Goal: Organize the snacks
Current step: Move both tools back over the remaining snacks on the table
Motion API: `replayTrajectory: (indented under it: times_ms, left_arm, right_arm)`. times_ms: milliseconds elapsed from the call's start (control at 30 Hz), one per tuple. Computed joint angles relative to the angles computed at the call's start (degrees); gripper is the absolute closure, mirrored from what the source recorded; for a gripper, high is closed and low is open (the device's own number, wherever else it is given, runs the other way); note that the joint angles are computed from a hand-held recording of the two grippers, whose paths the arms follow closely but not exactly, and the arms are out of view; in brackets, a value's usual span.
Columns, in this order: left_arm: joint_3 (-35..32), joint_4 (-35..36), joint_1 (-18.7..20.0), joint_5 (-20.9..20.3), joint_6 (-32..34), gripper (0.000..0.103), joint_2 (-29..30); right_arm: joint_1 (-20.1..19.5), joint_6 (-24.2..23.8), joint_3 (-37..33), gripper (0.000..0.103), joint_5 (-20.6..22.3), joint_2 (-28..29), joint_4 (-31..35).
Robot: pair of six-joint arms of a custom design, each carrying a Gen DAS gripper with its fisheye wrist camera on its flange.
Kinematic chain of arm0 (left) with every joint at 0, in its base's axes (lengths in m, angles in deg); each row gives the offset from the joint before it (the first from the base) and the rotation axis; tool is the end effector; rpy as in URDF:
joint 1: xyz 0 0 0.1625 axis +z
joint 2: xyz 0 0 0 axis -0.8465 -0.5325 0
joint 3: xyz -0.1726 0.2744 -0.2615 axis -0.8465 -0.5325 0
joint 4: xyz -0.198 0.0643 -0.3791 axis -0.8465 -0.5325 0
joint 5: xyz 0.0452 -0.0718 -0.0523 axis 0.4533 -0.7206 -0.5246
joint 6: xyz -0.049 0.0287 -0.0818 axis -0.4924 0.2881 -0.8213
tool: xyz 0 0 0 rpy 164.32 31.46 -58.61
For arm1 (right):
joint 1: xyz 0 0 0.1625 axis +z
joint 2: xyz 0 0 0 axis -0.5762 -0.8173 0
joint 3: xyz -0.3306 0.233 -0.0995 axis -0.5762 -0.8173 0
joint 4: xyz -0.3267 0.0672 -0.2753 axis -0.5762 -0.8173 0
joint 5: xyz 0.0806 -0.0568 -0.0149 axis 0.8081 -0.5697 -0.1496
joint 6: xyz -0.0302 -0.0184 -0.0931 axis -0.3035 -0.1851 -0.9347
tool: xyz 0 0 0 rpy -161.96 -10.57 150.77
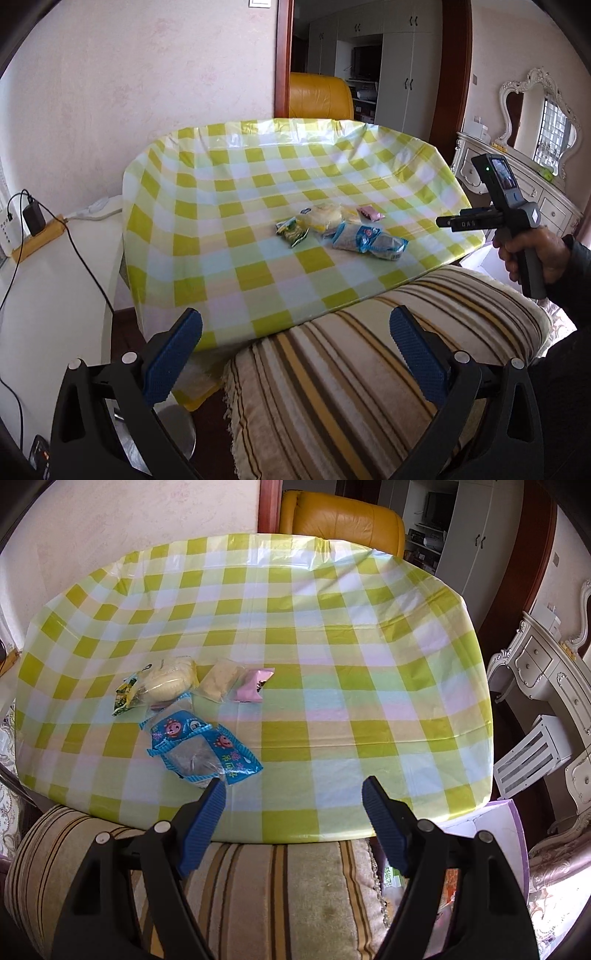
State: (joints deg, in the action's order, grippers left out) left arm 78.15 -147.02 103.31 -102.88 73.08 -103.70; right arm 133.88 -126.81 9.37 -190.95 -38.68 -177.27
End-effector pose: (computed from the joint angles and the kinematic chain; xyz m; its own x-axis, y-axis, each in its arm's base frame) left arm -0.2596 -0.5794 0.2644 -0.7451 -0.1118 -0.6575 0.4491 0.6447 -0.6185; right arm 0.2203 -0.8874 0.2341 -0.5738 -0.4386 0.6917 -0.7040 0.6957 -0.1428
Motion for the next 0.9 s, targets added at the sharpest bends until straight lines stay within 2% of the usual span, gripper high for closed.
replayTrajectory:
  times_ms: [67,233,433,733,900]
  left_arm:
    - [1.6,3.7,0.5,-0.7,-3.3,0.005,-2.1]
    - [4.5,7.5,1.7,-4.3,-7.2,0.005,-5.6]
    - [6.1,10.9,2.9,-5.2,-12.0,0.005,-7.8]
    - [6.3,10.5,4.3,-8.4,-11.8,0.005,-8.2]
    - [6.3,10.8,3.9,-7.7,-12.0,0.005,-8.1]
  right_arm:
    - [0.6,-0.7,-0.6,0.027,-0.4,0.8,0.2]
    - [1.7,-1.5,-1.5,0.027,-1.4,2.3,0.0]
    - [2.5,-2.3,-1.8,0.027,-2.4,3.5,0.5]
    - [2.7,-2.7,-2.1,0.027,-2.9,4.5,1.1]
    - [2.5,-2.6,-3.7,0.025,-1.8,6.0,2.4]
